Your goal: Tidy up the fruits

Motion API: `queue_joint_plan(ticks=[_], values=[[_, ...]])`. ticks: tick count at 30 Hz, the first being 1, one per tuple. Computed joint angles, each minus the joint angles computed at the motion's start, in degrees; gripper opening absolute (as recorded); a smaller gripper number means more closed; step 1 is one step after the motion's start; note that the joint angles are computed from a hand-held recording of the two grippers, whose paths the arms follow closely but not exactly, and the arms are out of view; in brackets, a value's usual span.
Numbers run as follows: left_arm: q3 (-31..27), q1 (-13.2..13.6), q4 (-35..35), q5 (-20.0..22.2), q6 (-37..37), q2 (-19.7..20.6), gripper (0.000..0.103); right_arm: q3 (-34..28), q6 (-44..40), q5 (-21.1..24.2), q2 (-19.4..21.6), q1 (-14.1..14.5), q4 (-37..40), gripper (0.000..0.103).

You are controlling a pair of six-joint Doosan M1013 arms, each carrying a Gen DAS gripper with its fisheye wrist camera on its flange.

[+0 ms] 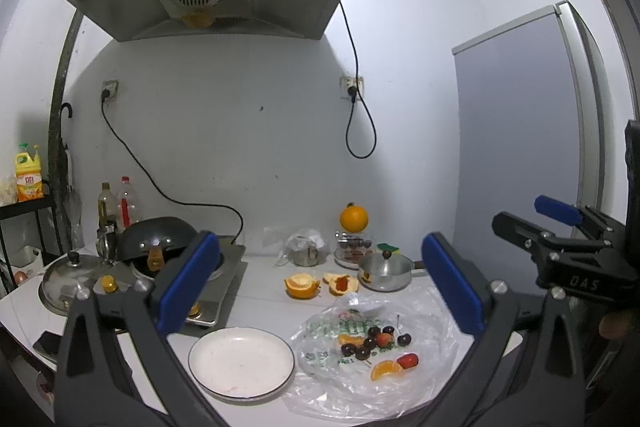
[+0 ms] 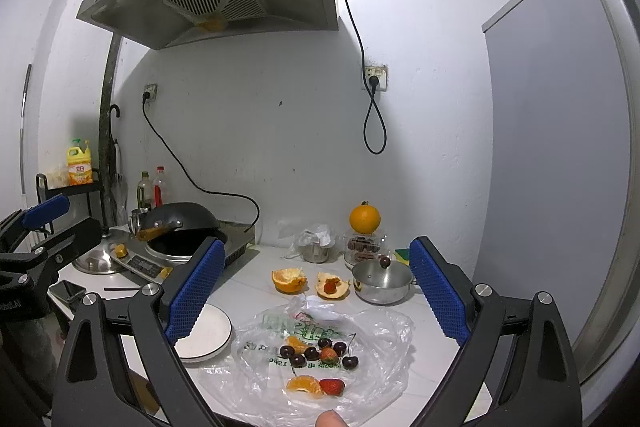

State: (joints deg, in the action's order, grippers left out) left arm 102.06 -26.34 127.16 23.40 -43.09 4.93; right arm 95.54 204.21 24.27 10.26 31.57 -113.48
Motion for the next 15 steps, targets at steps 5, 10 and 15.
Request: queue_joint_plan(ticks=[5,10,15], values=[[-0.05,0.00,-0.59,0.08,0.45,0.51,0.102,-0.29,-1.37,-0.80,0.15,-0.18,1.56,0.095],[-0.64,0.22,-2.03,-0.54,2.08,1.31,0.102,-0.73,-2.18,-1.53,0.68,-0.68,2.93,0.095],[-1.74,0.34,-5.86,-1.88,5.79,2.70,0.102,-1.17,-4.62,-1.81,1.60,-1.37,6.25,0.095]])
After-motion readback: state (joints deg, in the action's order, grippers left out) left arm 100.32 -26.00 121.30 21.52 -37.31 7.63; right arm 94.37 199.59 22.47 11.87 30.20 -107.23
